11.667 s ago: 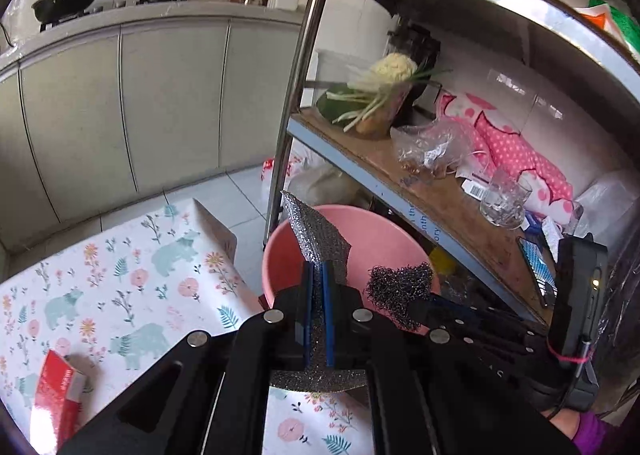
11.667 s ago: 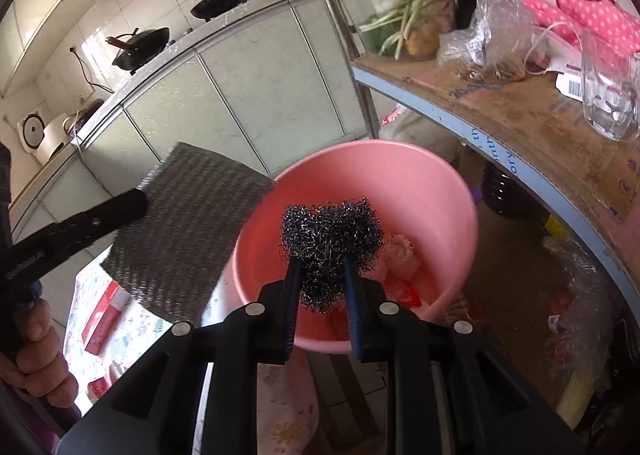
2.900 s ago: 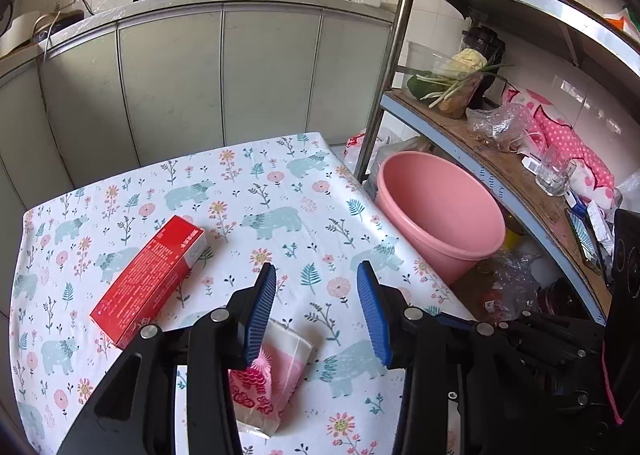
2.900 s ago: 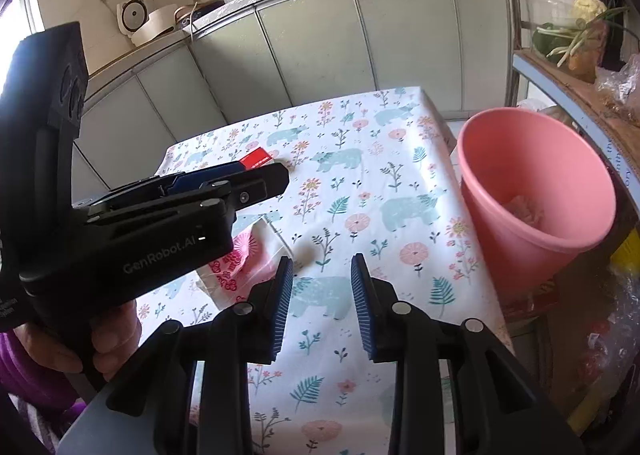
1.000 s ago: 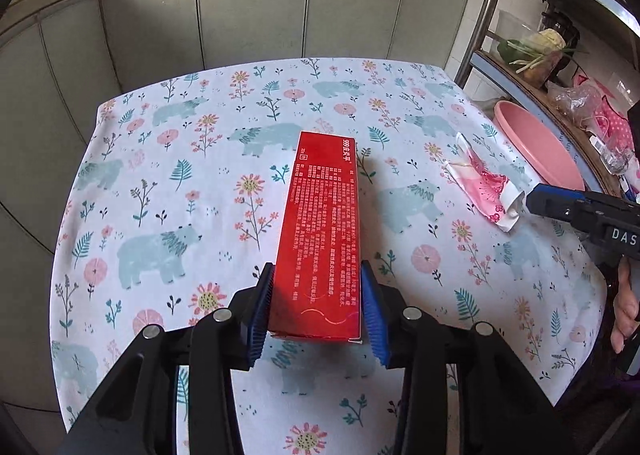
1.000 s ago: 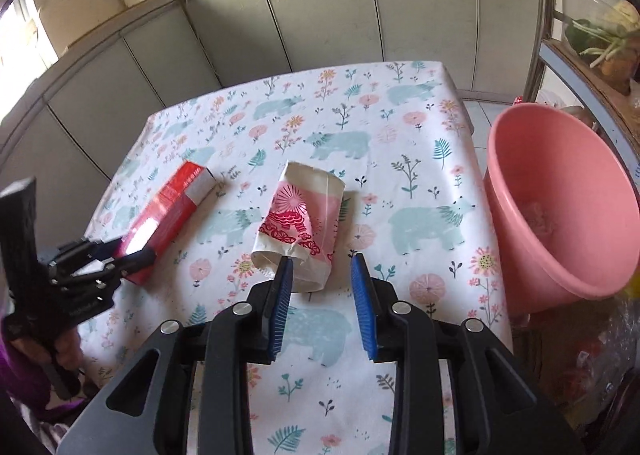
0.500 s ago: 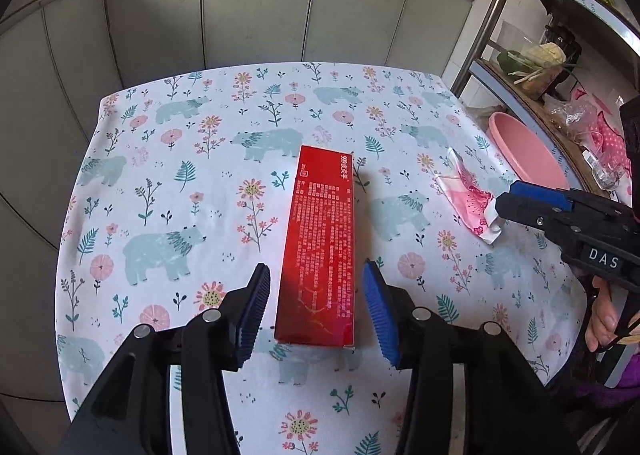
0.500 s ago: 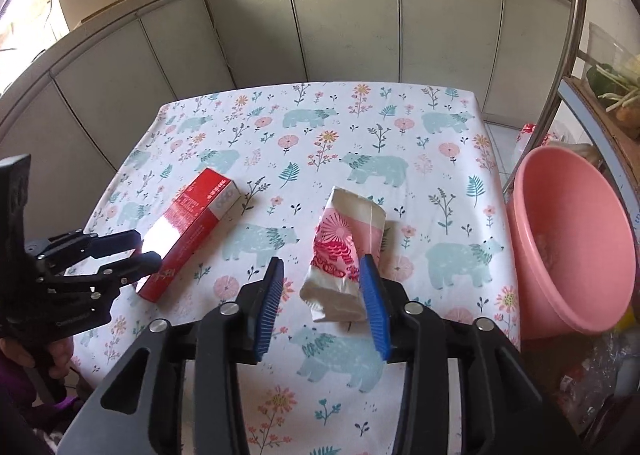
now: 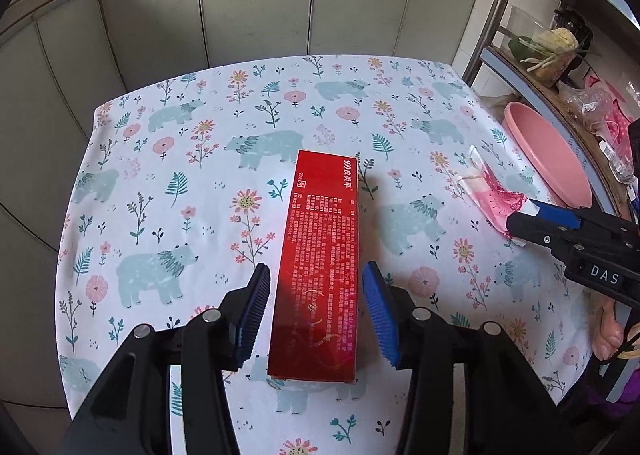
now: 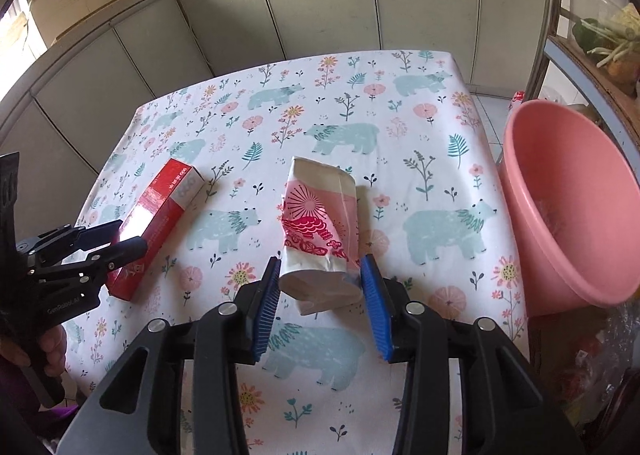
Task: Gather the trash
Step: 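Grasp the red box with the left tool while the right tool grasps the pink-white paper, then carry the red box and pink-white paper over the pink basin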
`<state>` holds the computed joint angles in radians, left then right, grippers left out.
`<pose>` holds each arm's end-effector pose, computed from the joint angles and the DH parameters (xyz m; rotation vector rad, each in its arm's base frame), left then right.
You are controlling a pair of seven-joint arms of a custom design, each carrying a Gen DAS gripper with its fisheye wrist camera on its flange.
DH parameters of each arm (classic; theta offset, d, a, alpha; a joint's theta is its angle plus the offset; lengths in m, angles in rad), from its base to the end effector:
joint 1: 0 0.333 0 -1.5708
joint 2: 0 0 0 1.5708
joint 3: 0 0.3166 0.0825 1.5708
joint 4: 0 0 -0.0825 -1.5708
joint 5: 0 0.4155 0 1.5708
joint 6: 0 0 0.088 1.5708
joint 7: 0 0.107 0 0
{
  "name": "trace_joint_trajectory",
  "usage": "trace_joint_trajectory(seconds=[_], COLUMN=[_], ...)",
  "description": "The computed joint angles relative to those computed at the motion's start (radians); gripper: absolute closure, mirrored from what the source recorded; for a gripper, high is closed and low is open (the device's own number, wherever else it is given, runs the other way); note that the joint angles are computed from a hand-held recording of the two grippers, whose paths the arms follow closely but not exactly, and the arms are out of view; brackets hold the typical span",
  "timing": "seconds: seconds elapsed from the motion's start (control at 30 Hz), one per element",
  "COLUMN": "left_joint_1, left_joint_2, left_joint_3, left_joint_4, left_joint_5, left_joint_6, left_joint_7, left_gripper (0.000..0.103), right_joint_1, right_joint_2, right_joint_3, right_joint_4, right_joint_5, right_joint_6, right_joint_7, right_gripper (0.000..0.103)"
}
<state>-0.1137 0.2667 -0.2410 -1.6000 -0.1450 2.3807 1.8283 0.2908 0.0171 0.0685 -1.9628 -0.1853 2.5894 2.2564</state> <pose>0.6737 -0.2316 0.5296 -1.4369 2.4463 -0.7395 0.5935 0.2264 0.5209 -1.6238 1.9846 -0.3897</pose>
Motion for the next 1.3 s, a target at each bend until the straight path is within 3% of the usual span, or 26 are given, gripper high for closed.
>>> trace_joint_trajectory(seconds=[0.3, 0.43, 0.7, 1.3], left_joint_1=[-0.009, -0.012, 0.001, -0.015], left_joint_2=[0.008, 0.011, -0.026, -0.058], left_joint_3=[-0.001, -0.001, -0.014, -0.03], left_joint_4=[0.009, 0.006, -0.034, -0.054], left_joint_5=[0.013, 0.021, -0.044, -0.151], left_joint_6=[-0.007, 0.0, 0.072, 0.127], left_joint_7=[-0.012, -0.023, 0.002, 0.083], left_gripper=[0.056, 0.064, 0.065, 0.065], right_joint_1=[-0.011, -0.023, -0.052, -0.126], right_joint_2=[-0.057, -0.091, -0.136, -0.193], right_joint_3=[0.008, 0.017, 0.036, 0.088], right_joint_4=[-0.068, -0.105, -0.161, -0.238], right_joint_5=[-0.002, 0.001, -0.005, -0.055], right_joint_6=[0.045, 0.084, 0.142, 0.285], right_joint_7=[0.03, 0.041, 0.064, 0.131], right_gripper=[0.067, 0.068, 0.072, 0.072])
